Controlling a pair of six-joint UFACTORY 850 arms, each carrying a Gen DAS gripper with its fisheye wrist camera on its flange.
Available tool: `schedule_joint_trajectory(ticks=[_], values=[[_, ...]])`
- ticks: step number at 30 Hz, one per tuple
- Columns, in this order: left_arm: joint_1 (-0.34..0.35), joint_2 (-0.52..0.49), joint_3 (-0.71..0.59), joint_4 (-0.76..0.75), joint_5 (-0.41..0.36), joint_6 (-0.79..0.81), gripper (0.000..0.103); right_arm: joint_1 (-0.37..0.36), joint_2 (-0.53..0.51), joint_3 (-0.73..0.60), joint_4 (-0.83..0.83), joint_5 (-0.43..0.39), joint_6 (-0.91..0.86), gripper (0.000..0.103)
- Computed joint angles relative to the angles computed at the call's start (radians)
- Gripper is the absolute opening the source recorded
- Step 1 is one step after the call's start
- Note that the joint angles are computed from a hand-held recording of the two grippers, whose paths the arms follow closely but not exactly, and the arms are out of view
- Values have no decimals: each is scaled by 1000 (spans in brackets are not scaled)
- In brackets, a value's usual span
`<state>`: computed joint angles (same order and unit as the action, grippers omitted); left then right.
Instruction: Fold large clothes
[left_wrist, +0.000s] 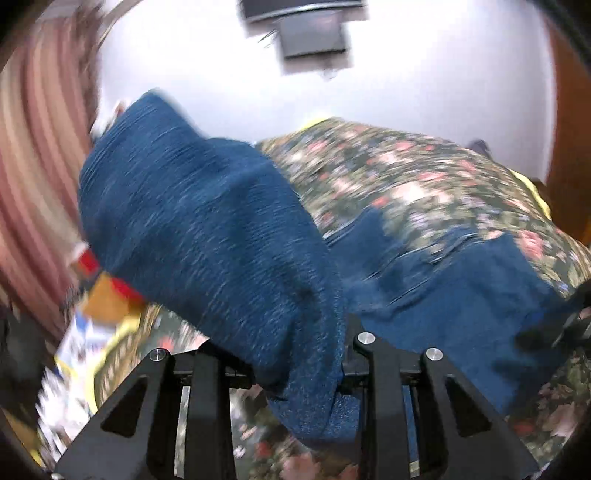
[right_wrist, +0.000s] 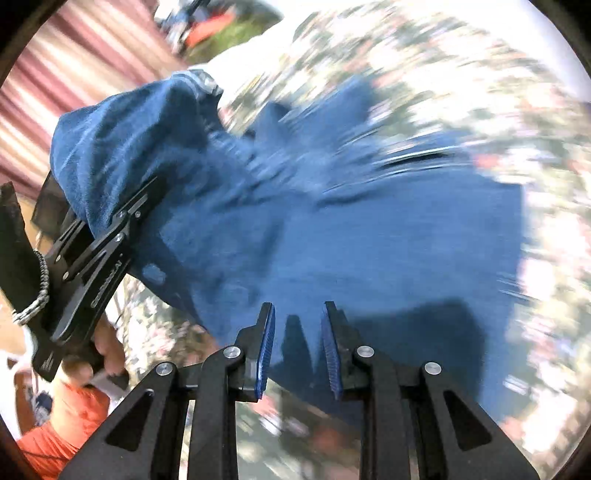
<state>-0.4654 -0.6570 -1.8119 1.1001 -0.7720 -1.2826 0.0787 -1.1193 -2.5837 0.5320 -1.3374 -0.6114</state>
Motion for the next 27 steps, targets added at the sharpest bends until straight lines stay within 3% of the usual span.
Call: schedule_joint_trajectory(ticks=[5,9,13,16,19,23,27], values=[[-66,-83,-119,3,57,155,28,-122,116,142,13,113,33,22],[-92,-125,-154,-169,116,385,28,-193,167,216,7,164,53,22],[-131,-134,-126,-145,52,452,28,-234,206,291,17,170,63,22],[-127,-107,-90,-187,64,481,31,-241,247,357,11,191,39,22],[-113,-67,-51,-279,95,515,39,-230,292,421,15,222,3,22],[-98,25,49,-416,178,532,62,-216,361,492,71,260,-82,22],[-82,112,131,-442,208,447,68,-180,380,469,128,258,-142,22]])
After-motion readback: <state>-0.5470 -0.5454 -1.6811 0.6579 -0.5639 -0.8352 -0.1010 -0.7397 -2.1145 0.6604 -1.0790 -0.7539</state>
